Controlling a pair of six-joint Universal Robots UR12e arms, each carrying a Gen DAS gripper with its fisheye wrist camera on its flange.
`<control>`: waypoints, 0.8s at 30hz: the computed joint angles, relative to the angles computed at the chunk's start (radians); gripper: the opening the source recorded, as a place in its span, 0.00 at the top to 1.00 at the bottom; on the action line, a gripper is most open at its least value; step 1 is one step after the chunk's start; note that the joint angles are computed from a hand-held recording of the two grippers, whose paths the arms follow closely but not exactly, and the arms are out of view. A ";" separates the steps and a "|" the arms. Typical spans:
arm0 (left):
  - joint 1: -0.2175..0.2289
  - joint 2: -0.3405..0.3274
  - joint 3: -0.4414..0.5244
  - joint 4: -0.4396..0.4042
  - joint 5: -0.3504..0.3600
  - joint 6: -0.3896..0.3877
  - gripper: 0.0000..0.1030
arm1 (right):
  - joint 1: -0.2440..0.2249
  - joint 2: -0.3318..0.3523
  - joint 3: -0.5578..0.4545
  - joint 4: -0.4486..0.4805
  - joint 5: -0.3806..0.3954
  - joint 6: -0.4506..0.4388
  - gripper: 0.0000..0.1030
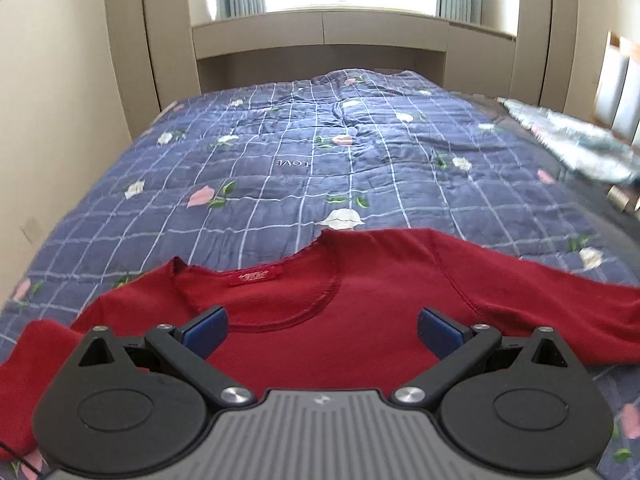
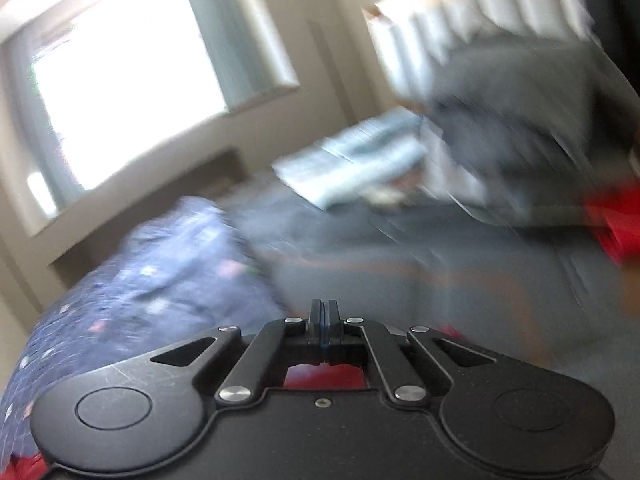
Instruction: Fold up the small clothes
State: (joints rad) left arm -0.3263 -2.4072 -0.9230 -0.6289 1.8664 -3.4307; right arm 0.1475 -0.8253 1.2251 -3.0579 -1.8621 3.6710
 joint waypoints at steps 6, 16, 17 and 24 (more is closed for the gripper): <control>0.056 0.101 -0.150 0.085 -0.104 -0.097 0.00 | 0.016 0.009 -0.071 0.052 0.100 -0.009 0.65; 0.075 0.150 -0.244 0.088 -0.099 -0.047 0.00 | -0.004 -0.048 0.086 0.166 -0.069 0.152 0.41; 0.073 0.146 -0.245 0.091 -0.102 -0.043 0.00 | -0.007 -0.049 0.097 0.177 -0.076 0.176 0.41; 0.050 0.087 -0.189 0.061 -0.138 -0.058 0.00 | -0.043 -0.038 0.123 0.241 -0.023 0.353 0.47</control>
State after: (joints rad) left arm -0.2764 -2.3199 -1.1117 -0.5676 1.7282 -3.4884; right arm 0.1040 -0.8634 1.3481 -2.8169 -1.8855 4.0242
